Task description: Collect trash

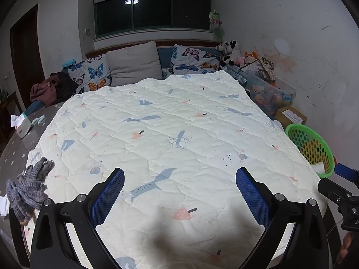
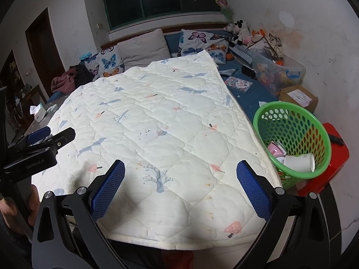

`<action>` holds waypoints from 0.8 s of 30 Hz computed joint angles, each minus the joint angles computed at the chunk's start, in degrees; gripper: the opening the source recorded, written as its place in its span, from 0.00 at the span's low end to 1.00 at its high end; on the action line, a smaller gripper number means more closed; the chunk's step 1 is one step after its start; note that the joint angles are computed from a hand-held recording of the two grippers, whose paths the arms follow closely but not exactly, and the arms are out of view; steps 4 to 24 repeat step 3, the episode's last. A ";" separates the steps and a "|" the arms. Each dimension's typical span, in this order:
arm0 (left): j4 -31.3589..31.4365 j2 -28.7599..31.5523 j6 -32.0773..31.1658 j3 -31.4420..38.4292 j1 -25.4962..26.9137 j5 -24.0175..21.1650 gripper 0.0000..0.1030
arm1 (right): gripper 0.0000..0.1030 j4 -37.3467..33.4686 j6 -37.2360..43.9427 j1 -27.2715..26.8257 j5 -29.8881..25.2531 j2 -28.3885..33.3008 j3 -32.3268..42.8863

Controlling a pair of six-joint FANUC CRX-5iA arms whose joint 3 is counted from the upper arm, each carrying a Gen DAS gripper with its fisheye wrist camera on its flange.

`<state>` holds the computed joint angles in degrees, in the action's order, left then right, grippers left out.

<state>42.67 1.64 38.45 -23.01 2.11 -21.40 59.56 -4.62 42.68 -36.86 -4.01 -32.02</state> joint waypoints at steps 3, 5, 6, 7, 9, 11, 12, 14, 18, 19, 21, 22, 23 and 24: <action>-0.39 0.08 0.33 0.07 0.21 0.03 0.94 | 0.96 -0.36 0.36 0.02 0.00 0.18 0.23; -0.39 0.08 0.33 0.07 0.21 0.03 0.94 | 0.96 -0.36 0.36 0.02 0.00 0.18 0.23; -0.39 0.08 0.33 0.07 0.21 0.03 0.94 | 0.96 -0.36 0.36 0.02 0.00 0.18 0.23; -0.39 0.08 0.33 0.07 0.21 0.03 0.94 | 0.96 -0.36 0.36 0.02 0.00 0.18 0.23; -0.39 0.08 0.33 0.07 0.21 0.03 0.94 | 0.96 -0.36 0.36 0.02 0.00 0.18 0.23; -0.39 0.08 0.33 0.07 0.21 0.03 0.94 | 0.96 -0.36 0.36 0.02 0.00 0.18 0.23; -0.39 0.08 0.33 0.07 0.21 0.03 0.94 | 0.96 -0.36 0.36 0.02 0.00 0.18 0.23; -0.39 0.08 0.33 0.07 0.21 0.03 0.94 | 0.96 -0.36 0.36 0.02 0.00 0.18 0.23; -0.39 0.08 0.33 0.07 0.21 0.03 0.94 | 0.96 -0.36 0.36 0.02 0.00 0.18 0.23; -0.39 0.08 0.33 0.07 0.21 0.03 0.94 | 0.96 -0.36 0.36 0.02 0.00 0.18 0.23; -0.39 0.08 0.33 0.07 0.21 0.03 0.94 | 0.96 -0.36 0.36 0.02 0.00 0.18 0.23; -0.39 0.08 0.33 0.07 0.21 0.03 0.94 | 0.96 -0.36 0.36 0.02 0.00 0.18 0.23; -0.39 0.08 0.33 0.07 0.21 0.03 0.94 | 0.96 -0.36 0.36 0.02 0.00 0.18 0.23; -0.39 0.08 0.33 0.07 0.21 0.03 0.94 | 0.96 -0.36 0.36 0.02 0.00 0.18 0.23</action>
